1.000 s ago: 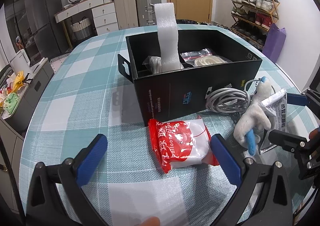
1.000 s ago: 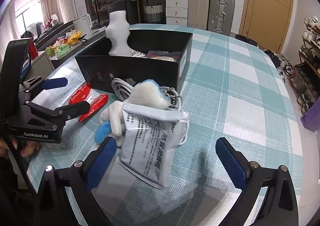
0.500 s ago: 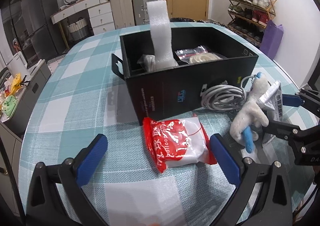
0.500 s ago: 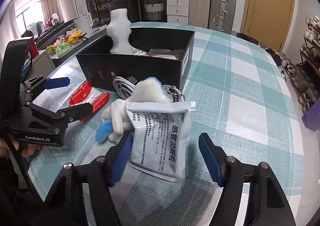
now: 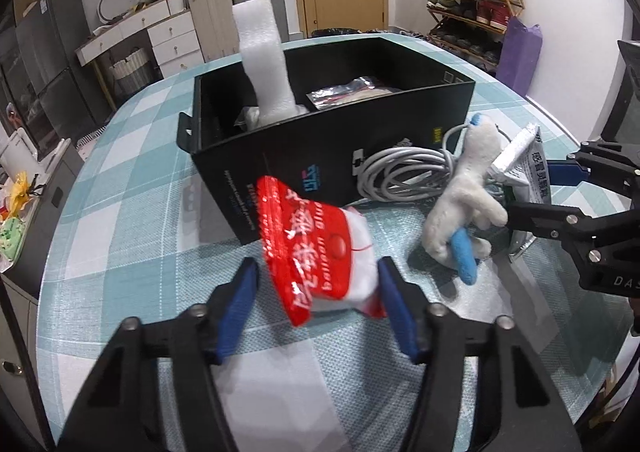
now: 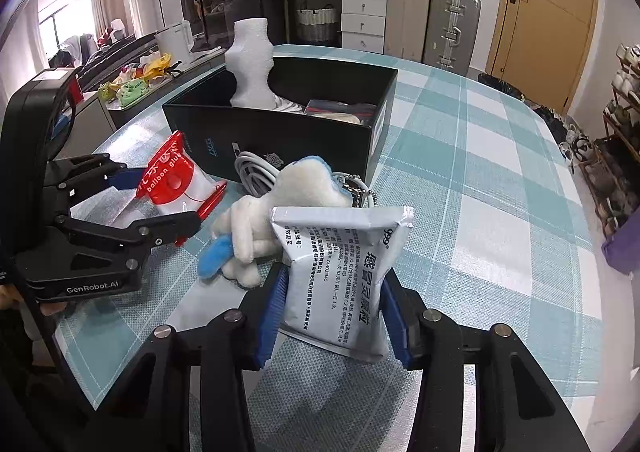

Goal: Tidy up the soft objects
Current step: 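Grasp the red packet with the left tool while the right tool grasps the white printed packet, then lift and carry both packets over the black box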

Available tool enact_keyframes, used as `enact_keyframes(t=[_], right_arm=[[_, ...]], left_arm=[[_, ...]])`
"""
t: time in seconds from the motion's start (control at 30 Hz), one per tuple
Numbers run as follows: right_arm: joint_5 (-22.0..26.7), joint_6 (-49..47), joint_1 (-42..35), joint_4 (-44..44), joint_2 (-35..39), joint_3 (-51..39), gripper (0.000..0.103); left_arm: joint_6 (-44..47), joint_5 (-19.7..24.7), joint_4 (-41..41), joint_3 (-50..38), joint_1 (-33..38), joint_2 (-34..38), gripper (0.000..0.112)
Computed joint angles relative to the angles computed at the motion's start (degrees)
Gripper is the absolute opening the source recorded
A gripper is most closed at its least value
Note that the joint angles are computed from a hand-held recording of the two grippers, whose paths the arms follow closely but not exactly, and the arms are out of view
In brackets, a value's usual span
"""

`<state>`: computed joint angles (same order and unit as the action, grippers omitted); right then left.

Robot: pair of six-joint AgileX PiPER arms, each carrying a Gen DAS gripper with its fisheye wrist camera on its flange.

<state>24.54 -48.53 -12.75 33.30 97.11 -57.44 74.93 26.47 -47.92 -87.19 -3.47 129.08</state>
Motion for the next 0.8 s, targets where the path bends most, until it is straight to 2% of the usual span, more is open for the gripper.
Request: enact_keyframes(t=[0.1,0.53,0.63,0.8], right_arm=[[0.0,-0.3,0.0,0.1,-0.4,0.2,0.046],[-0.5,-1.8,-0.1,0.9,-2.2,1.0,0.045],[-0.8,-2.6,-0.2,1.7,-3.2,1.5,0.045],[-0.8,-3.3,-0.2,2.3,-4.4,2.0,0.045]], left_arm=[[0.9,1.3,-1.1,0.0,0.3,-0.1,0.042],[7.7,2.5,-7.9,3.2,1.5,-2.2,0.036],[8.6,3.1,-9.1,3.7,1.8,-2.9,0.028],[8.1,2.8,-9.0,3.9,1.7,-3.2,0.025]])
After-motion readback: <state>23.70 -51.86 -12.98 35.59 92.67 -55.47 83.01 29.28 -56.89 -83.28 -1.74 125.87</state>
